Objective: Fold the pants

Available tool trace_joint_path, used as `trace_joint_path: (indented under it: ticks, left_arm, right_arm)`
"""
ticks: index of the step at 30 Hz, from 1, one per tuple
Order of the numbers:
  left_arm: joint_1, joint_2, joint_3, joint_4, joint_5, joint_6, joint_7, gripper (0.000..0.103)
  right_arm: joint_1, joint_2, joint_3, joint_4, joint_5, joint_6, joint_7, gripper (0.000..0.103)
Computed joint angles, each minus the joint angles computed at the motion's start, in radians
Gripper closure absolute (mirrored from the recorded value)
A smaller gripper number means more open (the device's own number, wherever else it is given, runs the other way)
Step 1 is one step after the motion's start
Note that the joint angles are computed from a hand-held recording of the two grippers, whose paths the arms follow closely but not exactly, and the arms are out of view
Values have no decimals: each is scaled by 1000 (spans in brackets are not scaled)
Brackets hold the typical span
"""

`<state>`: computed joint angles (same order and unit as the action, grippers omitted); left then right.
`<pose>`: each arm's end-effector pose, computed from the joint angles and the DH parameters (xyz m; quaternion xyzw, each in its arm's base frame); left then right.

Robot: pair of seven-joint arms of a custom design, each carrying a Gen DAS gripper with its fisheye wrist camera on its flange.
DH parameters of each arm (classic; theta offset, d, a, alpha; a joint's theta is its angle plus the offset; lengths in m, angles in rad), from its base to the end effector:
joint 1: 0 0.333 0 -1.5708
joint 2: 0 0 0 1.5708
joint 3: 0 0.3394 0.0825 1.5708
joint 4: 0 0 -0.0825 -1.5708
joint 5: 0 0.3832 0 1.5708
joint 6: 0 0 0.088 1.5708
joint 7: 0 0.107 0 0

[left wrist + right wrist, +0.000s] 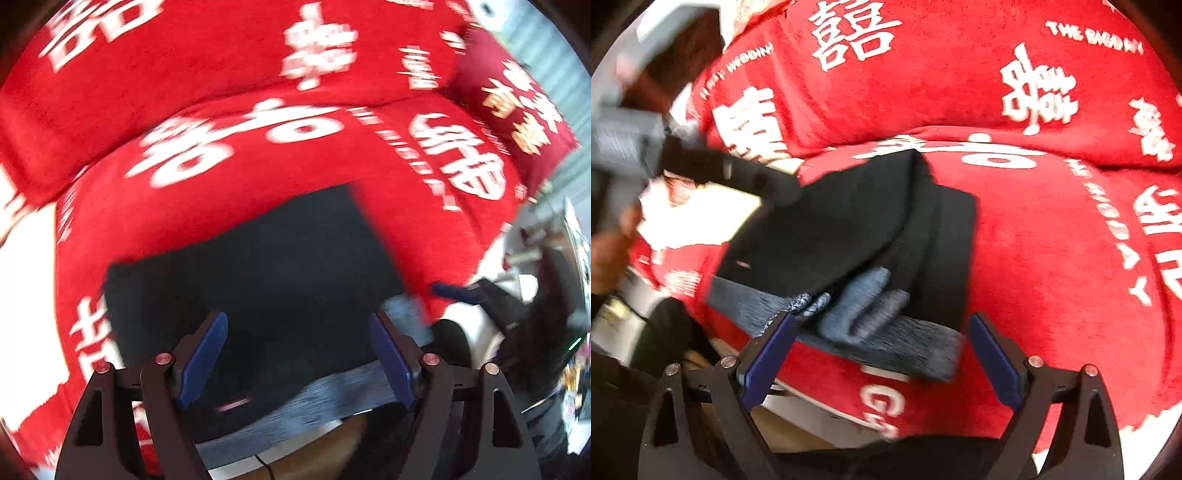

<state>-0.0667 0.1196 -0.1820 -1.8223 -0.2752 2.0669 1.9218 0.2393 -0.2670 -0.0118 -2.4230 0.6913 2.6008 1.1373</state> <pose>0.5893 -0.1596 0.5061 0.5127 -0.8456 0.1421 0.0443 0.4686 0.0949 0.4766 -0.7164 0.6231 -0.0121 0.3135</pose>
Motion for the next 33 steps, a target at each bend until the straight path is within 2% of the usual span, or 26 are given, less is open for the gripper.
trace_joint_path:
  ticks: [3,6,8,14,18,22,24,27,29,30,31,32,33]
  left_arm:
    - [19,0,31,-56,74,34,-87,23]
    - [55,-8,49,-108,58,63,-125,23]
    - [73,-26,57,-143,45,96,-130,23]
    - [110,-39,71,-181,-15,122,-117,23]
    - [114,-32,67,-190,-24,133,-106,23]
    - [123,-46,72,-207,-32,142,-82,23]
    - [128,-47,75,-212,-51,139,-76,23]
    - [127,-42,74,-217,-55,142,-79,23]
    - [122,-45,70,-225,-42,156,-84,16]
    - [116,-49,68,-233,-20,172,-94,11]
    - [112,-51,67,-236,-8,179,-96,11]
    - [109,-51,65,-236,1,181,-95,11]
    - [107,-51,65,-233,4,178,-94,11]
  right_arm:
    - [6,56,-26,50,66,-56,-26,6]
    - [-5,90,-31,92,142,-107,-50,6]
    - [-8,101,-26,107,186,-109,-78,6]
    - [-31,173,-7,177,230,-190,-62,6]
    - [-52,241,0,233,277,-239,-5,6]
    - [-76,260,4,258,362,-281,-5,5]
    - [-80,263,10,265,323,-289,11,5]
    - [-69,278,29,270,209,-236,85,4]
    - [-51,298,44,283,84,-199,144,4]
    - [-36,305,54,288,-20,-175,205,6]
    - [-21,305,61,290,-119,-158,257,33]
    - [-5,304,69,300,-219,-156,295,64]
    - [9,295,73,301,-312,-138,356,75]
